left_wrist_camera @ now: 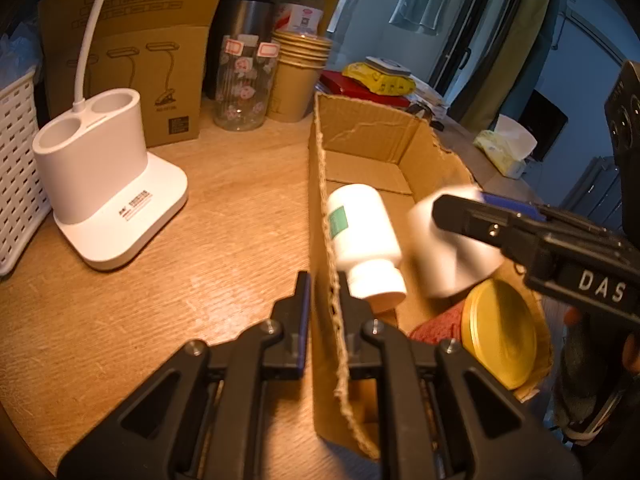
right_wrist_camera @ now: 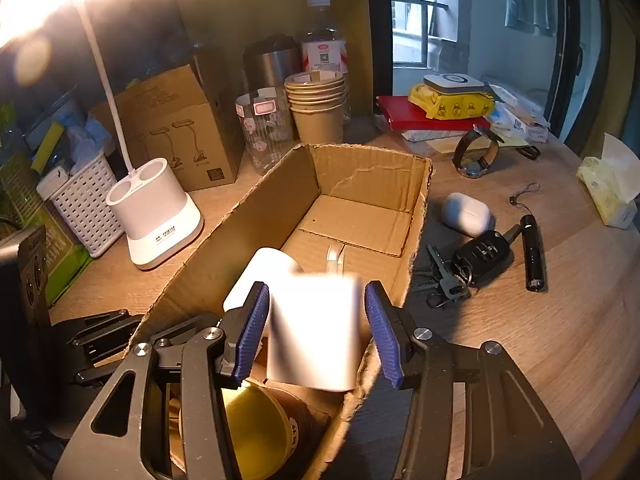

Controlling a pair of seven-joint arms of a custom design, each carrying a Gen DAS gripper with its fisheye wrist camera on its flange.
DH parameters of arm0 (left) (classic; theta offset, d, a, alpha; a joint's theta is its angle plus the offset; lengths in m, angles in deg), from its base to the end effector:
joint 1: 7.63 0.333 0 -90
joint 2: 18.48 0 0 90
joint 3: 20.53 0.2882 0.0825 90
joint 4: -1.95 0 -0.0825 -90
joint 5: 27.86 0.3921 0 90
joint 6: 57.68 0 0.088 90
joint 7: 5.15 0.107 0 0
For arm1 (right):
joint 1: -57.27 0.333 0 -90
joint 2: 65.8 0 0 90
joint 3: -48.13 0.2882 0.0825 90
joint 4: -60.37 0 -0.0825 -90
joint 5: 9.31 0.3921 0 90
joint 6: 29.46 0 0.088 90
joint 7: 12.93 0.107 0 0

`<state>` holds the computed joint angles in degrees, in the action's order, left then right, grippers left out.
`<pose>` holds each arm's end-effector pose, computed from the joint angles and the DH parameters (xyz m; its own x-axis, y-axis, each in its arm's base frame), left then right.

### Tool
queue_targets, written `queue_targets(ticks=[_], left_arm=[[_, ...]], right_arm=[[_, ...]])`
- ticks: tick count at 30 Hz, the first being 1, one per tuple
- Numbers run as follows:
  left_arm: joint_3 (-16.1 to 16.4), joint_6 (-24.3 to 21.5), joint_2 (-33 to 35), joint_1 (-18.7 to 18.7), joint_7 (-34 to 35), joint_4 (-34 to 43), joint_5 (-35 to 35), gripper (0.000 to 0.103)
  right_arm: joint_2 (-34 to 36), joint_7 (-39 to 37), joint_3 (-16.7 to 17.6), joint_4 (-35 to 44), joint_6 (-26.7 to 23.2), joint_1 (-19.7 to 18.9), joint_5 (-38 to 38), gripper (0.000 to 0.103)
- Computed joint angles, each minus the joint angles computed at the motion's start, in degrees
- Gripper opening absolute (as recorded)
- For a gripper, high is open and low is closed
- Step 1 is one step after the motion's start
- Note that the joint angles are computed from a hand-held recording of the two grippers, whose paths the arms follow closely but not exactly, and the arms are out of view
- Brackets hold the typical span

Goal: Organize rigid objects
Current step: 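Carry the white charger into the cardboard box and open the right gripper, then move the right gripper to the black flashlight and close on it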

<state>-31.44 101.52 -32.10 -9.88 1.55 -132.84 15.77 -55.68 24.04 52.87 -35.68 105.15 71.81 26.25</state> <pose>0.4989 -0.1509 0.4560 0.4296 -0.8557 0.2884 -0.5596 -0.5029 -0.6587 0.6218 0.2225 0.5231 0.8120 -0.5798 -0.0674 -0.4706 -0.5820 -0.6632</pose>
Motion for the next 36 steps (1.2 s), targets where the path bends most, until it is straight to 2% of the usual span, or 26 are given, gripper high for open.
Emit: queue_targets(ticks=[14, 18, 22, 36], left_arm=[[0.07, -0.01, 0.03, 0.07, 0.10, -0.04, -0.17, 0.012], [0.06, -0.02, 0.03, 0.08, 0.12, -0.03, -0.16, 0.012], [0.08, 0.01, 0.03, 0.09, 0.14, -0.05, -0.19, 0.012], [0.06, 0.01, 0.03, 0.10, 0.12, -0.05, -0.18, 0.012]], right_arm=[[-0.98, -0.08, -0.32, 0.03, -0.13, -0.92, 2.45, 0.053], [-1.24, -0.19, -0.65, 0.29, 0.38, -1.55, 3.70, 0.057], [-0.93, 0.31, -0.97, 0.96, 0.70, -2.13, 4.07, 0.058], [2.26, 3.54, -1.96, 4.80, 3.31, -4.28, 2.27, 0.058]])
